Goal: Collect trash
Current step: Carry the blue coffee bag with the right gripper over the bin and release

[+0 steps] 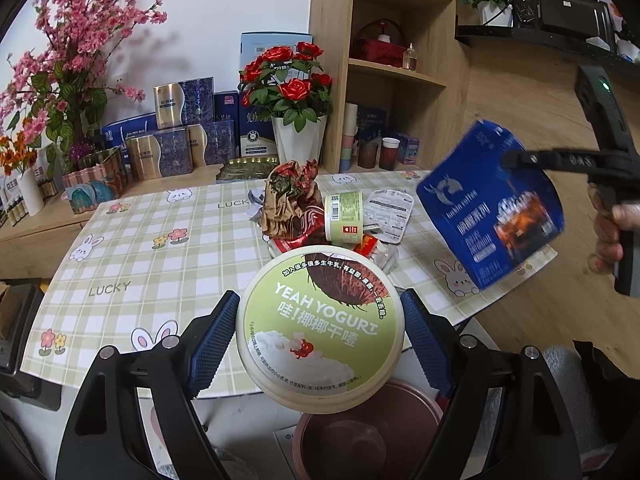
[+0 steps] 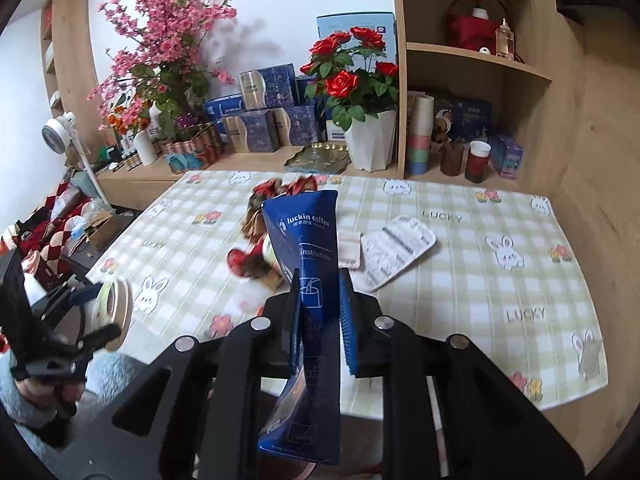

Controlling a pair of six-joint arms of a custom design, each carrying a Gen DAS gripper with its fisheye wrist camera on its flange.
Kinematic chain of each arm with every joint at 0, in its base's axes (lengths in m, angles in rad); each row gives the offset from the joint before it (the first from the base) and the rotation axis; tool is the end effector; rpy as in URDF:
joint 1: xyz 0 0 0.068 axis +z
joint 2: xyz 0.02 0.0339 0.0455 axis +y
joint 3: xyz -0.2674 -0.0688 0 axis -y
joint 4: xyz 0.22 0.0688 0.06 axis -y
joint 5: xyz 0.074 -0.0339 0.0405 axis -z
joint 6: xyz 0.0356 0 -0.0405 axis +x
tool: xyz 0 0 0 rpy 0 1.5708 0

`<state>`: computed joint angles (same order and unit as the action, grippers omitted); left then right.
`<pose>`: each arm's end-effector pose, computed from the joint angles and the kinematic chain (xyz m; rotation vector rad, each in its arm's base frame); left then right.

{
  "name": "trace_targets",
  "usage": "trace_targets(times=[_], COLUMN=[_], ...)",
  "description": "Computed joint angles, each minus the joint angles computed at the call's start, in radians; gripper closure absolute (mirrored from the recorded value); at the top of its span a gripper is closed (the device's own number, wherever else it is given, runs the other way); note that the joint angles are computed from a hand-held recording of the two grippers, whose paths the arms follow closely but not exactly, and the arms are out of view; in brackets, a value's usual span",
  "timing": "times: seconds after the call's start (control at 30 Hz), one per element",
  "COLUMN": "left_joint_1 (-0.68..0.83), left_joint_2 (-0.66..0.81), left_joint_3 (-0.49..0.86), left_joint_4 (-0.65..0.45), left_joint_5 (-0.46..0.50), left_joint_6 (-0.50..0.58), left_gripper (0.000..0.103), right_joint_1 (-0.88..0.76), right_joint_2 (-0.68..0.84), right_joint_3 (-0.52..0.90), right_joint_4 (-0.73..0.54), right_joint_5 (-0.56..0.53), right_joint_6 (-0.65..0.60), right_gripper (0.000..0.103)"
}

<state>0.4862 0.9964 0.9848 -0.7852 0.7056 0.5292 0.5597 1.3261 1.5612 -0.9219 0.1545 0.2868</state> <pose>0.1576 0.0572 0.3231 0.3661 2.1269 -0.2638 0.2060 0.1226 0.4133 -0.2256 2.2517 0.2799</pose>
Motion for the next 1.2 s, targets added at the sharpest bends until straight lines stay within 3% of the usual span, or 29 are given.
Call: trace_targets(times=[0.3, 0.53, 1.0, 1.2], left_joint_1=[0.093, 0.134, 0.164, 0.142], left_joint_2=[-0.036, -0.039, 0.001, 0.017], left_joint_3=[-0.009, -0.027, -0.084, -0.113], left_joint_4=[-0.085, -0.113, -0.086, -0.059], left_joint_5=[0.055, 0.063, 0.045, 0.021], left_joint_6=[0.086, 0.13, 0.172, 0.168], left_gripper=[0.024, 0.024, 0.024, 0.024], right_joint_1=[0.212, 0.326, 0.304, 0.261], right_joint_2=[-0.134, -0.141, 0.131, 0.263], right_joint_3=[-0.206, -0.379, -0.531, -0.585], right_joint_4=[0.01, 0.068, 0.283, 0.359], right_joint_5=[0.09, 0.07, -0.131, -0.145], right_joint_6=[0.123, 0.221, 0.245, 0.298], right_gripper=[0.083, 0.083, 0.083, 0.083])
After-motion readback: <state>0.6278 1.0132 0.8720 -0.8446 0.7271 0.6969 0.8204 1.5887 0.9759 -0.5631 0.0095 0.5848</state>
